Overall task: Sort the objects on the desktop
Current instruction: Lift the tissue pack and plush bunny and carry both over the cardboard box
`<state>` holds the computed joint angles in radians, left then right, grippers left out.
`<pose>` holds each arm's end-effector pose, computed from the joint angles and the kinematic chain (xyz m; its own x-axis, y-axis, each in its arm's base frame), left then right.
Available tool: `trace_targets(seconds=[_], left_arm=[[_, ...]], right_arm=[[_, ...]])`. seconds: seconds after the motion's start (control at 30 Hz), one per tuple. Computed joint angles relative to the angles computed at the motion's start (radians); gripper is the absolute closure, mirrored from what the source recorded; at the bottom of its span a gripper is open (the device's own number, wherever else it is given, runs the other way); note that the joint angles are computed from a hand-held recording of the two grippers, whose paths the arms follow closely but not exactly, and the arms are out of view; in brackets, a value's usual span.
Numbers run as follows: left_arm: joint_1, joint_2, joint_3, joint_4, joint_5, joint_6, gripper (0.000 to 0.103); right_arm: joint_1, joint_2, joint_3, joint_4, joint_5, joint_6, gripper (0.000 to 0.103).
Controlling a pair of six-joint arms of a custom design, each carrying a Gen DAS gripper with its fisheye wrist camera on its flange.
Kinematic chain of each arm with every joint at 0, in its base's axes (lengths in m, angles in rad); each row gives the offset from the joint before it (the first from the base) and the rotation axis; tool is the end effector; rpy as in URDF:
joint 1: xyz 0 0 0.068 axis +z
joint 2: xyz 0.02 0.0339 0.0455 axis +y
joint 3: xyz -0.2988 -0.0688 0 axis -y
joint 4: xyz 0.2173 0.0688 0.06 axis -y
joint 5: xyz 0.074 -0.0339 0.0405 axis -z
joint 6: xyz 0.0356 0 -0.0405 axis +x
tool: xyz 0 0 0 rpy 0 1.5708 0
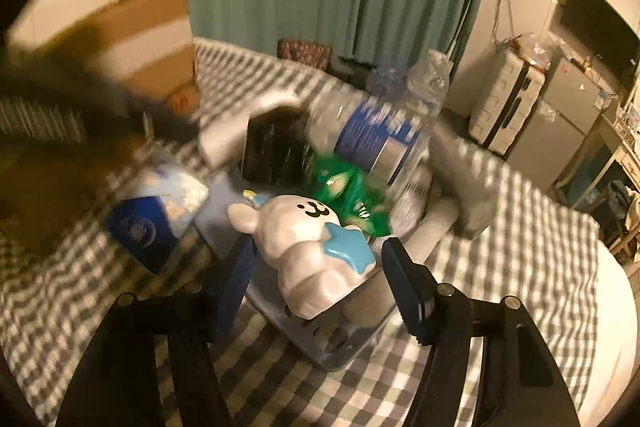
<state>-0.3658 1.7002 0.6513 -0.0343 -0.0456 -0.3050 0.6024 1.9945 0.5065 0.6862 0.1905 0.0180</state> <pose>0.2529 -0.0951 0.1545 -0.8882 0.0190 -0.4590 0.0741 0.9920 -0.1023 0.2480 0.1624 0.0960 -0.6001 -0.3912 -0.6977 -0.4371 0.8909 -0.1235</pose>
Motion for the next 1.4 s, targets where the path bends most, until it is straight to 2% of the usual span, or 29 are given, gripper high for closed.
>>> trace_targets(seconds=[0.07,0.17,0.27,0.4,0.43,0.47,0.5,0.6,0.67,0.83,1.1,1.27,1.4], left_arm=[[-0.003,0.024,-0.003,0.01,0.004,-0.014,0.04],[-0.002,0.077,-0.001,0.021,-0.033,-0.032,0.02],[0.004,0.166,0.023,-0.002,-0.041,-0.045,0.016],[0.008,0.25,0.027,0.006,0.001,-0.068,0.019],[-0.001,0.254,0.022,0.014,-0.017,-0.067,0.031],[-0.013,0.244,0.017,0.018,-0.038,-0.065,0.052],[-0.013,0.229,0.016,0.015,-0.027,-0.062,0.053],[-0.026,0.187,0.003,0.02,0.001,-0.058,0.056],[-0.053,0.153,-0.004,0.015,-0.039,-0.065,0.057],[-0.073,-0.005,-0.017,-0.023,-0.07,-0.073,0.057],[-0.031,-0.324,-0.03,-0.13,-0.082,-0.014,0.057],[-0.046,-0.459,-0.001,-0.203,-0.114,-0.003,0.057],[-0.049,-0.54,0.021,-0.254,-0.144,0.011,0.057]], right_arm=[[-0.007,-0.043,-0.024,0.02,0.006,0.003,0.039],[-0.018,-0.108,-0.055,0.034,0.027,0.011,0.039],[-0.032,-0.171,-0.085,0.052,0.038,0.015,0.039],[-0.059,-0.283,-0.112,0.053,0.021,0.029,0.039],[-0.063,-0.313,-0.121,0.053,0.014,0.036,0.039],[-0.071,-0.341,-0.13,0.057,0.001,0.043,0.039],[-0.08,-0.372,-0.137,0.057,-0.014,0.053,0.039],[-0.112,-0.458,-0.146,0.026,-0.057,0.085,0.039],[-0.13,-0.51,-0.148,0.0,-0.073,0.101,0.039],[-0.156,-0.597,-0.152,-0.036,-0.072,0.116,0.039],[-0.079,-0.763,-0.145,-0.156,0.055,0.134,0.039],[-0.02,-0.838,-0.102,-0.242,0.137,0.136,0.039],[0.087,-0.882,-0.043,-0.321,0.253,0.131,0.039]])
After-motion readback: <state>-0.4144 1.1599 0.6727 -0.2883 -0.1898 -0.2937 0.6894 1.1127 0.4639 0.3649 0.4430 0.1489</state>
